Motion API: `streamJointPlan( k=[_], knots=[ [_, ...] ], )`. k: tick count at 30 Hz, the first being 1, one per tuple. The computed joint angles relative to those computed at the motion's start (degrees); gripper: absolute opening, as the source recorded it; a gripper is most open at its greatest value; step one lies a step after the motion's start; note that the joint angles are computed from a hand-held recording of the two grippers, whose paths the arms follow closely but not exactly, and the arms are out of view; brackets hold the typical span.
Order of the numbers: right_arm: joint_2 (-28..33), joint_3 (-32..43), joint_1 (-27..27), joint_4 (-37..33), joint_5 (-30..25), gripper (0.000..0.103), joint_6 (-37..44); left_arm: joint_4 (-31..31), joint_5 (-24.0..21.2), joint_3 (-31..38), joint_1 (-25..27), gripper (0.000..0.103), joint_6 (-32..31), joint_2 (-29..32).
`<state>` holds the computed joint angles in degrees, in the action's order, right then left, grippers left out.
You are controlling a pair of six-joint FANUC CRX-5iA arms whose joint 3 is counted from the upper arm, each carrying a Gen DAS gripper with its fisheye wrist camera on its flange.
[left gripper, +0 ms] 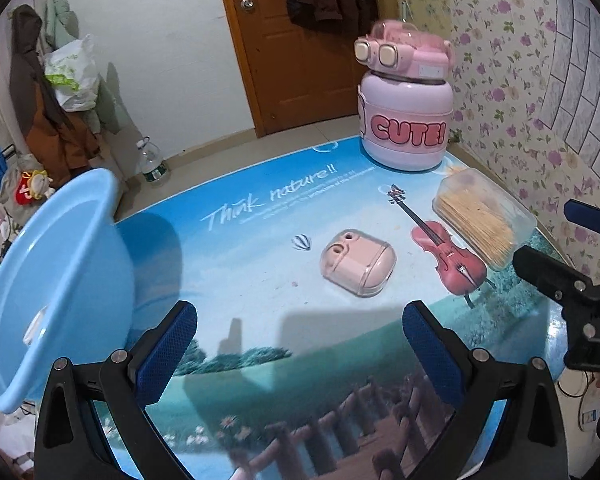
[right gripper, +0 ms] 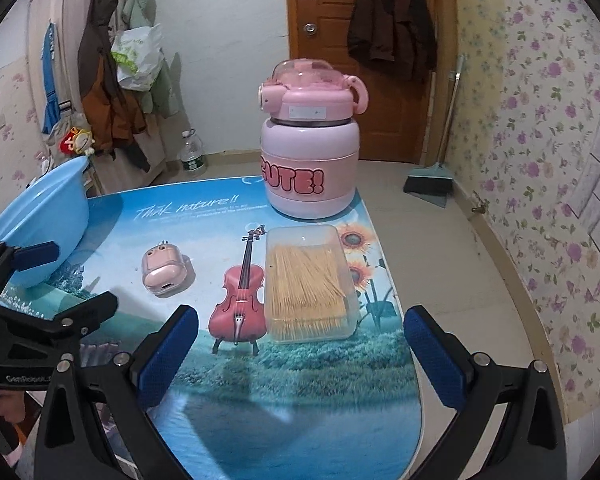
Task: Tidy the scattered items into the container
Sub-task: 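Reach the left gripper to the pink earbud case while the right reaches the toothpick box, then grasp the earbud case with the left gripper while the right grasps the toothpick box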
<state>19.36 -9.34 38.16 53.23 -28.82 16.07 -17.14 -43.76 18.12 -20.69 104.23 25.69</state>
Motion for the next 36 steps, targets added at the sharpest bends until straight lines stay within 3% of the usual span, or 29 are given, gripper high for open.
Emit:
streamJointPlan(
  k=[14,17,19,26,29,36],
  knots=[
    [4.9,6.5,-2.0,-8.2,1.0,0.103,11.2,5.8,-0.7,6.0,1.0,0.103,-8.5,6.2],
    [5.7,7.9,-2.4,-10.6,1.3,0.098,13.9,7.4,-0.7,6.9,1.4,0.103,-11.1,7.4],
    [6.3,9.0,-2.6,-13.5,2.1,0.089,17.3,8.1,-0.8,7.7,1.7,0.103,-11.9,8.1],
    [8.5,12.5,-2.9,-17.9,0.7,0.088,21.8,12.2,0.3,8.8,2.3,0.103,-17.8,10.0],
    [9.1,14.0,-3.2,-20.9,0.3,0.080,24.8,12.3,-0.5,10.0,2.2,0.103,-19.5,11.1],
    [10.2,16.0,-3.2,-24.5,-0.7,0.074,28.0,15.9,0.0,9.7,3.2,0.101,-22.4,11.6]
  ],
)
